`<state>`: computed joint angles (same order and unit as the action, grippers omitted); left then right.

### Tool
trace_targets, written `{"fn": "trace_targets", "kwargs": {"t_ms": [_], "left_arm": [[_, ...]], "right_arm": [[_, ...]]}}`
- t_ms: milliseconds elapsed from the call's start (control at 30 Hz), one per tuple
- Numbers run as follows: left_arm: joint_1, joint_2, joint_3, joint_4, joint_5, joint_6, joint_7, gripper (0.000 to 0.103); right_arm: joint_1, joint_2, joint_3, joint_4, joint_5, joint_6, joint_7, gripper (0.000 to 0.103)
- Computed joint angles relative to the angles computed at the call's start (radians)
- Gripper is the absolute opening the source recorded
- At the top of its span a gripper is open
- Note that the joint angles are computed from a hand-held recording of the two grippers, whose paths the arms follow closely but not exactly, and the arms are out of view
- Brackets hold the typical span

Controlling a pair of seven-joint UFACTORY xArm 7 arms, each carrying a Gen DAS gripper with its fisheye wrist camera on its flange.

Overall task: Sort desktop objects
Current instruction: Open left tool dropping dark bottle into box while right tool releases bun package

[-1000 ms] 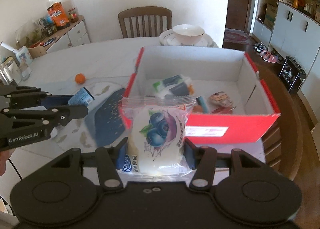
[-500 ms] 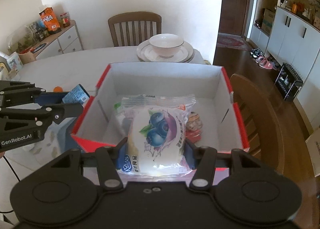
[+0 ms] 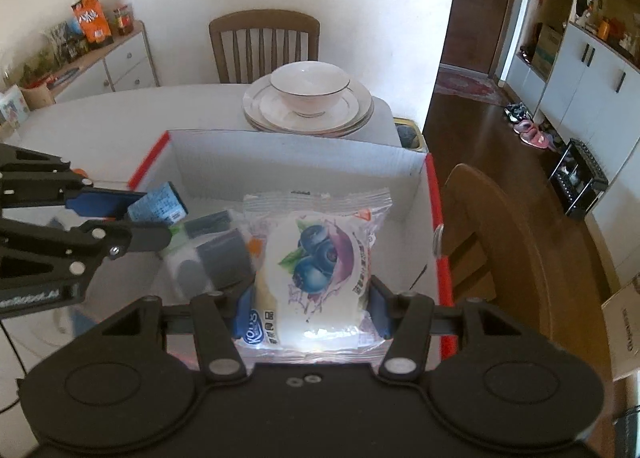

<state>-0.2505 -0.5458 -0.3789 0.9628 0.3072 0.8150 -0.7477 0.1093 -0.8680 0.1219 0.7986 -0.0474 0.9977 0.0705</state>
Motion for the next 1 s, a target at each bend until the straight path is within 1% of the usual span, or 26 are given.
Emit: {"fn": "trace_targets", "kwargs": {"t_ms": [100, 233, 333, 400, 467, 533, 767, 1000], "left_arm": [[-0.01, 0.041, 0.02, 0.017, -0.018, 0.0, 0.031, 0.023], [-0.021, 0.091, 0.029, 0.035, -0.021, 0.004, 0.058, 0.022], [-0.036, 0.123, 0.045, 0.043, -0.036, -0.01, 0.072, 0.022], [-0.049, 0.149, 0.064, 0.052, -0.064, 0.0, 0.093, 0.022], [-0.054, 0.163, 0.07, 0.053, -0.07, 0.012, 0.096, 0.022], [-0.06, 0.167, 0.082, 0.045, -0.089, 0.016, 0.097, 0.022], [-0.073, 0.148, 0.106, 0.005, -0.136, 0.033, 0.109, 0.022], [-0.072, 0.133, 0.097, -0.006, -0.146, 0.038, 0.097, 0.022]], "right_arm": [[-0.004, 0.057, -0.016, 0.017, -0.005, -0.027, -0.02, 0.055], [-0.01, 0.126, -0.018, 0.035, -0.023, -0.046, -0.049, 0.055], [-0.017, 0.172, -0.013, 0.042, -0.039, -0.058, -0.059, 0.055], [-0.02, 0.212, -0.014, 0.057, -0.043, -0.058, -0.063, 0.055], [-0.021, 0.249, -0.017, 0.068, -0.043, -0.052, -0.064, 0.055], [-0.017, 0.284, -0.013, 0.084, -0.045, -0.029, -0.066, 0.055], [0.002, 0.342, -0.003, 0.094, -0.056, 0.002, -0.064, 0.055], [0.015, 0.356, 0.001, 0.094, -0.075, 0.011, -0.075, 0.058]]}}
